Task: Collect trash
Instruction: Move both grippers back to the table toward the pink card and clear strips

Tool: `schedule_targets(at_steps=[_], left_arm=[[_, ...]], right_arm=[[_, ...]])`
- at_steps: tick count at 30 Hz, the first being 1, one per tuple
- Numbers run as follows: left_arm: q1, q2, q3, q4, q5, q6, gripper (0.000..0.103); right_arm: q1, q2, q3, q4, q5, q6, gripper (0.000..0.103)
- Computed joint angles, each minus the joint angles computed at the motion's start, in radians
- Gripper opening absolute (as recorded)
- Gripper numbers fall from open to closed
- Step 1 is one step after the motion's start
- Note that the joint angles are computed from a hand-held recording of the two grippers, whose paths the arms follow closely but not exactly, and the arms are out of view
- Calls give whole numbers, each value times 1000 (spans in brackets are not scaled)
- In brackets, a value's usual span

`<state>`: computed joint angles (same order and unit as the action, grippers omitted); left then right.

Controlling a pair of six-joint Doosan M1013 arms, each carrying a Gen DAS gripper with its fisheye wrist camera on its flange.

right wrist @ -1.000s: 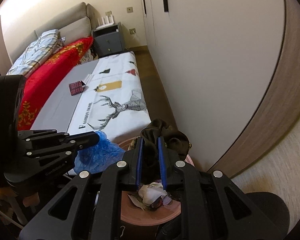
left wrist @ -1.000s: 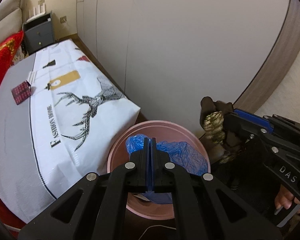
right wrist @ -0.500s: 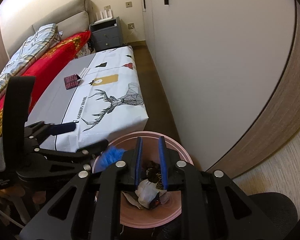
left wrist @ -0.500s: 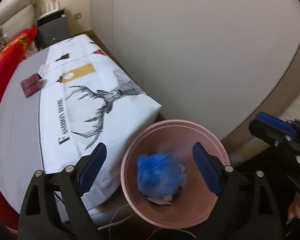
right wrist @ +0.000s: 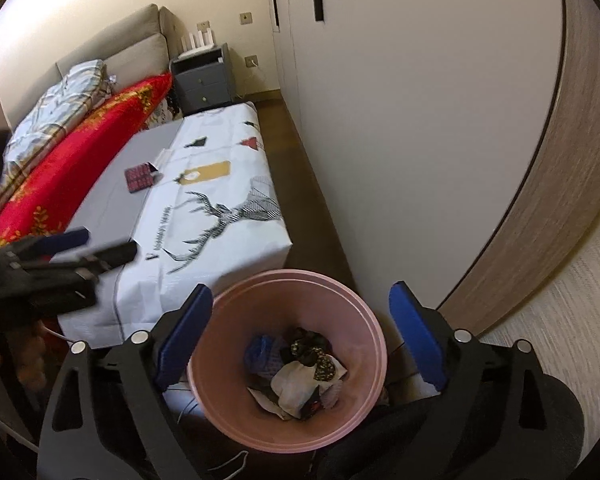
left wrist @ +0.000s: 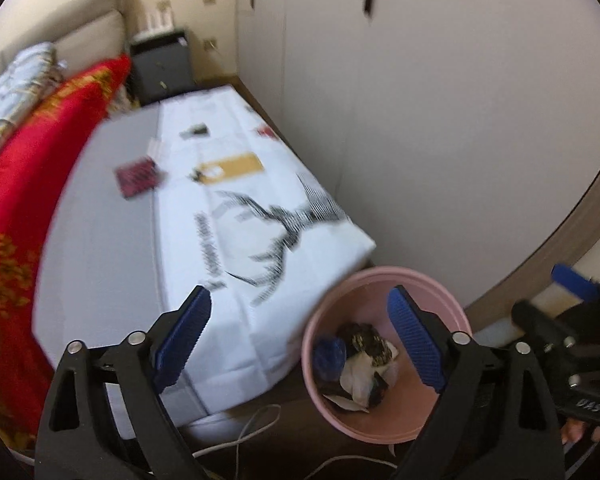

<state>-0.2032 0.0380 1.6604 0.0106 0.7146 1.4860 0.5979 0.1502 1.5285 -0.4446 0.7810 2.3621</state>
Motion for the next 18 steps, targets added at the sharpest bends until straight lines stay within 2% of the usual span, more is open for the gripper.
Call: schedule_targets(at_steps=[8,11,18], left_arm=[[19,-137,53,216,-108,-186,95],[27,-171,74,299,-124,-274,95],[69,-214,97,334,-127,-352,95]], right_arm=[[50,-27,-9,-14,-60,-19,96],[72,-28,-21,-21,-69,-47,96],[109,-40,-36,-63,-104,-55,97]])
